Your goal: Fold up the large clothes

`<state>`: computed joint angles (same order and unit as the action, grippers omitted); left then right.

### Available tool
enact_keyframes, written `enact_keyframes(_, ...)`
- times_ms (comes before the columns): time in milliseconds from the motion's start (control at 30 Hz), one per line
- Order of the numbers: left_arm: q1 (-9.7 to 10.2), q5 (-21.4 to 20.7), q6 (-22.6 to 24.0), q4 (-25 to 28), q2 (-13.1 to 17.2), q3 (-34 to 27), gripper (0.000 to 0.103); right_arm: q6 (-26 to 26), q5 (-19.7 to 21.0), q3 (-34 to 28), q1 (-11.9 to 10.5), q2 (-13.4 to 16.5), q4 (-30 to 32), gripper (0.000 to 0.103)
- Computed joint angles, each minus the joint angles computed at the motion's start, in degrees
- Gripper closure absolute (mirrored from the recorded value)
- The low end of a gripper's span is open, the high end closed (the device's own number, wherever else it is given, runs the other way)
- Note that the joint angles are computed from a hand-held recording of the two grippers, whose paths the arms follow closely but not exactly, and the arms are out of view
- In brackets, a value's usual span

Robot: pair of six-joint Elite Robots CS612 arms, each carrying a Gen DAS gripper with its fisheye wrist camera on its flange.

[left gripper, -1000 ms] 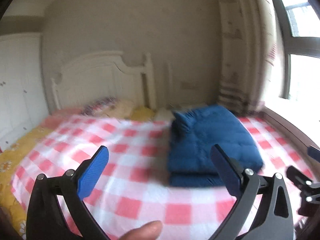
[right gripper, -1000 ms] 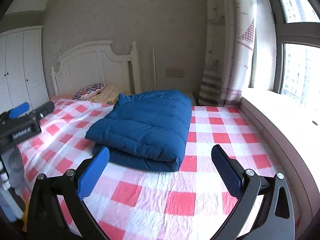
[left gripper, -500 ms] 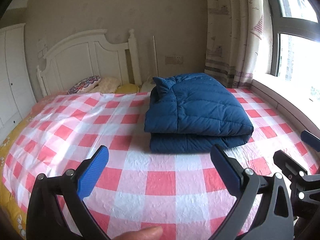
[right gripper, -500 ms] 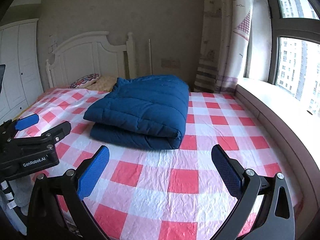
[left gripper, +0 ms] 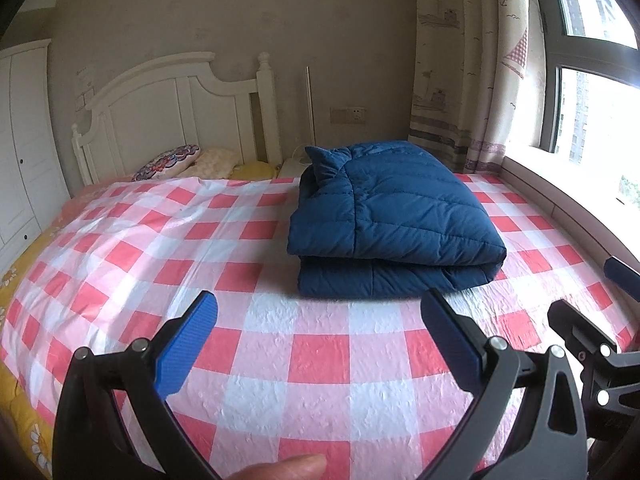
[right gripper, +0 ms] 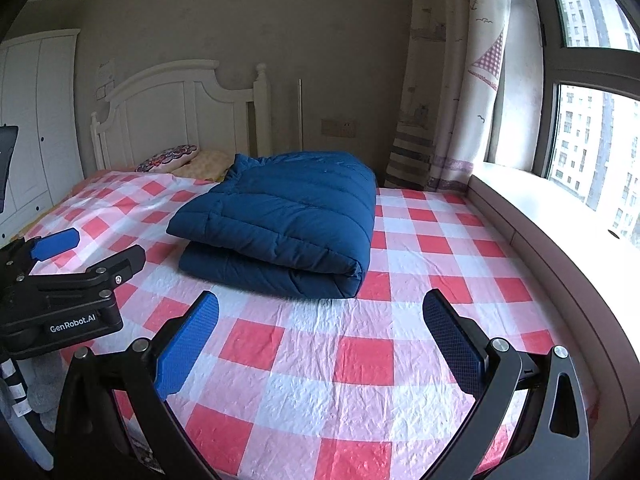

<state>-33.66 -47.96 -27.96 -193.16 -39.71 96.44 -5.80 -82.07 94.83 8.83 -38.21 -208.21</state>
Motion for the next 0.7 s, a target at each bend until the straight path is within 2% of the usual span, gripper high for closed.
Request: enact_keyframes(700, 0.0, -0.06, -0.61, -0.65, -0.12, 0.57, 0.002, -1.13, -0.68, 0.83, 0.25, -0.03, -2.07, 0.005)
